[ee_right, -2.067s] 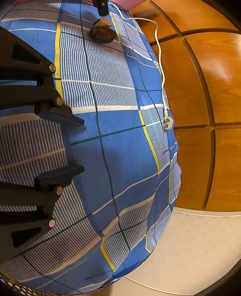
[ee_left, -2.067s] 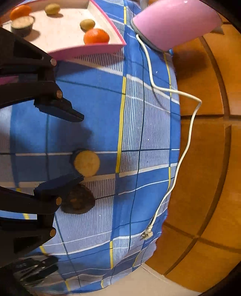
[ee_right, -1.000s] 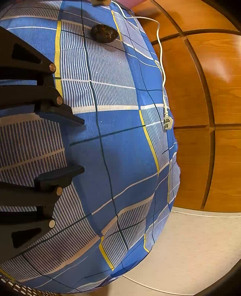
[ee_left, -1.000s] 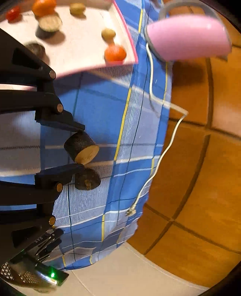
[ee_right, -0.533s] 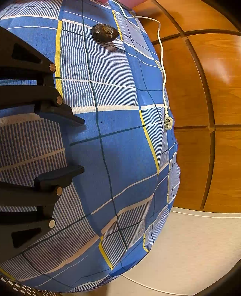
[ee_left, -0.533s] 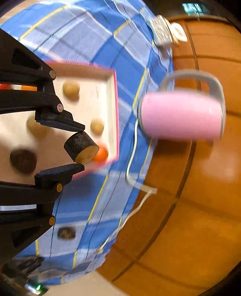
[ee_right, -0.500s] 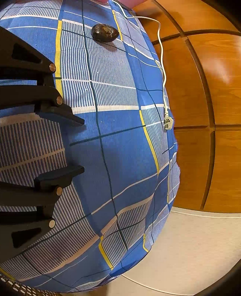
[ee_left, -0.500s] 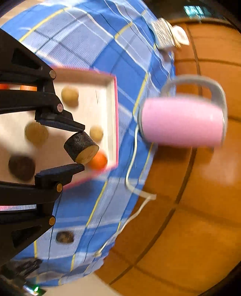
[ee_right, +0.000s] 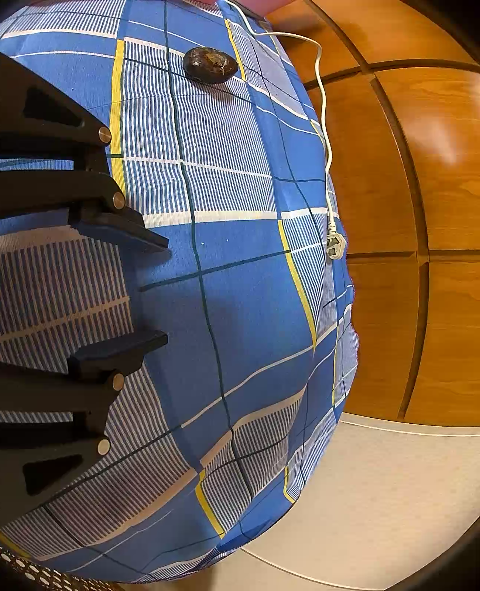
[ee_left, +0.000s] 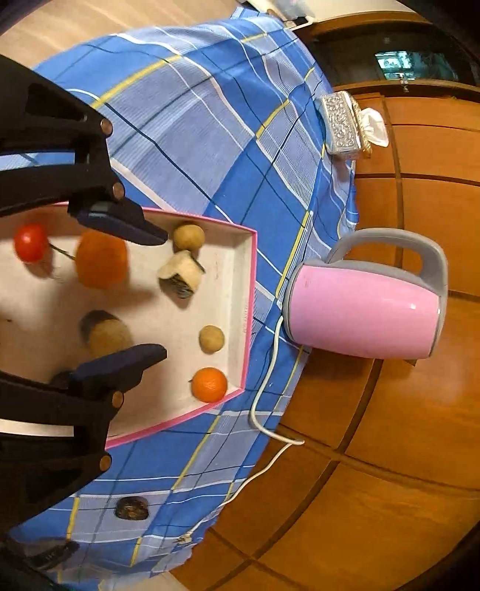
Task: Organize fruits
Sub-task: 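Carry the wooden slice into the tray with the left tool, release, then move the right tool to the dark round fruit on the table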
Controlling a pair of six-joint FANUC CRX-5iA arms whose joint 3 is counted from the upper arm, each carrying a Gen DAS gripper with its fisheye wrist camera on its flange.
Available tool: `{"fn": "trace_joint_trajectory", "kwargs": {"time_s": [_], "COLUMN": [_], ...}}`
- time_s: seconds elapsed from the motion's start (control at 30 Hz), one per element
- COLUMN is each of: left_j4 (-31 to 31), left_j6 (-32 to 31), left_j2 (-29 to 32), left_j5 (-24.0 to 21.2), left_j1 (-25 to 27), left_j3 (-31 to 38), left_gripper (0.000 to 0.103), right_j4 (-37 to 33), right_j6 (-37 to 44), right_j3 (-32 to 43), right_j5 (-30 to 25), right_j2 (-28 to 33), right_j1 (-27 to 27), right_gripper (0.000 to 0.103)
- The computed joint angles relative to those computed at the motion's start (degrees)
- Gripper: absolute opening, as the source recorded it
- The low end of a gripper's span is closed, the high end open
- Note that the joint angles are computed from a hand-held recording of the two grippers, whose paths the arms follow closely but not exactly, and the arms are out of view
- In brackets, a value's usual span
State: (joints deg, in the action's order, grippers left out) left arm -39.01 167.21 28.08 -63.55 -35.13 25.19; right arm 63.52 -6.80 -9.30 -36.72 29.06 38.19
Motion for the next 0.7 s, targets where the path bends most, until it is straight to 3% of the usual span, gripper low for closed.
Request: {"fn": "trace_joint_trajectory", "kwargs": {"time_s": [0.7], "left_j4": [-1.6], "left_j6": [7.4], "left_j2": [-1.7], "left_j5": [-4.3], "left_j1": [-6.0], "left_j3": [-3.9], "left_gripper": [0.075], "right_j4": [0.0], "right_j6": [0.0], "right_j3": [0.1], "right_j5": [0.0], "right_j2": [0.1], "right_j1": [0.1], "right_gripper": [0.045]}}
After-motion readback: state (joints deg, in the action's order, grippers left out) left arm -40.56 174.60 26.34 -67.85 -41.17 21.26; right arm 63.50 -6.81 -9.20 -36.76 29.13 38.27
